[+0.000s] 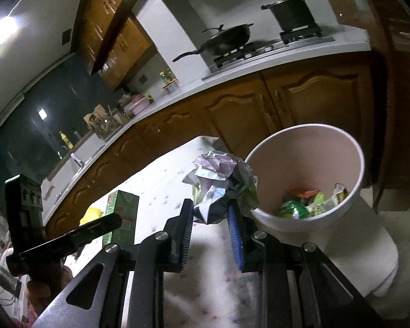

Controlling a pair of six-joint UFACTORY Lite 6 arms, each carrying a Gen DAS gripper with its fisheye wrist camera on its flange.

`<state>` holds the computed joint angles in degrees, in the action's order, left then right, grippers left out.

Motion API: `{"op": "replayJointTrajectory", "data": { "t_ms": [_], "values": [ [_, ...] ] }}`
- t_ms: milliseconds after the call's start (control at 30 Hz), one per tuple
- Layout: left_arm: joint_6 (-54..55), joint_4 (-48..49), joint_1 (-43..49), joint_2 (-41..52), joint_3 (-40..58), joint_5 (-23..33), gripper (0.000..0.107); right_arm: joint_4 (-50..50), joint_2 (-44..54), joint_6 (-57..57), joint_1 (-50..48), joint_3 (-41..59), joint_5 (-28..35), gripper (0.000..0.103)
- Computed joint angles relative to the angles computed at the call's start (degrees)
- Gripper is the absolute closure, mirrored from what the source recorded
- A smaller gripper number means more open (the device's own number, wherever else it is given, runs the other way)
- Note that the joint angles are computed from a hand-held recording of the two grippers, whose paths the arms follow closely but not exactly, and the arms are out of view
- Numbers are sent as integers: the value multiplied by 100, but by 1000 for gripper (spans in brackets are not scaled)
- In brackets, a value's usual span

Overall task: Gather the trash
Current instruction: 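Carry the milk carton and foil wrapper over the bin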

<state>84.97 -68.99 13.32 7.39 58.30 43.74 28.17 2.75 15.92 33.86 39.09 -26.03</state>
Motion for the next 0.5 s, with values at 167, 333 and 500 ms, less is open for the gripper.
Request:
{"op": "replayJointTrajectory", "data": {
  "t_ms": [167,333,500],
  "values": [
    [-207,-35,-507,106,162,-248,61,-309,-318,151,-392,-269,76,77],
    [-365,-54,-984,263,367,-531,61,-822,-599,453,-871,-520,144,77],
    [-681,12,-1518,561,787,-830,61,-1358,-701,777,-1309,-659,165,77]
  ]
}}
